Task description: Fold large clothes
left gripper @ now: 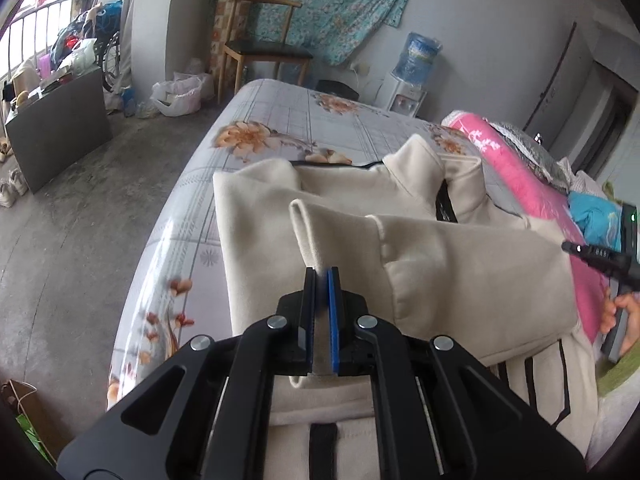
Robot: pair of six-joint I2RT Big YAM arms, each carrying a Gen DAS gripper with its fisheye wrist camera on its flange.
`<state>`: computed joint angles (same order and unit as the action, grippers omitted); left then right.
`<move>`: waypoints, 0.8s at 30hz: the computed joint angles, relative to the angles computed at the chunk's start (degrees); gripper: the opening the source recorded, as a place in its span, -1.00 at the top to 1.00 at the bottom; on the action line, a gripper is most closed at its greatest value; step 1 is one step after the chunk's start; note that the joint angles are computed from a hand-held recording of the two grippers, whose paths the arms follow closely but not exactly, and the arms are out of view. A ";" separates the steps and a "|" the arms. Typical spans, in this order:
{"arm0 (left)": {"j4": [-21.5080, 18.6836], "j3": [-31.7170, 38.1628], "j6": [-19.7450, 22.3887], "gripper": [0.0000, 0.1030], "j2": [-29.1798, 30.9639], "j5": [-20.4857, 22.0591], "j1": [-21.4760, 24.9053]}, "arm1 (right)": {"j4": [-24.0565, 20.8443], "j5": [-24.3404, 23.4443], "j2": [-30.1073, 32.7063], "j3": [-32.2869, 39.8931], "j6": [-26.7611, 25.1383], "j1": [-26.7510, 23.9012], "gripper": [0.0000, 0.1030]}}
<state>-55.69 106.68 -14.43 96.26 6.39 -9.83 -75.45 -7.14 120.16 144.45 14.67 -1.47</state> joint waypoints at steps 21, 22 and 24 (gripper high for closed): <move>-5.09 3.05 -0.42 0.89 4.48 -0.87 0.38 | -6.65 -3.57 -11.38 -14.83 -18.88 4.19 0.03; -5.29 3.25 -0.47 0.89 4.59 -0.97 0.36 | -5.35 -1.80 -13.96 -18.82 -22.34 5.18 -0.01; -5.31 3.20 -0.44 0.89 4.61 -1.15 0.33 | -3.48 2.32 -17.09 -23.90 -27.25 6.74 -0.07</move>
<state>-61.00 109.87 -14.87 100.87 5.23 -9.50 -78.93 -4.83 103.06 120.56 -12.58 5.28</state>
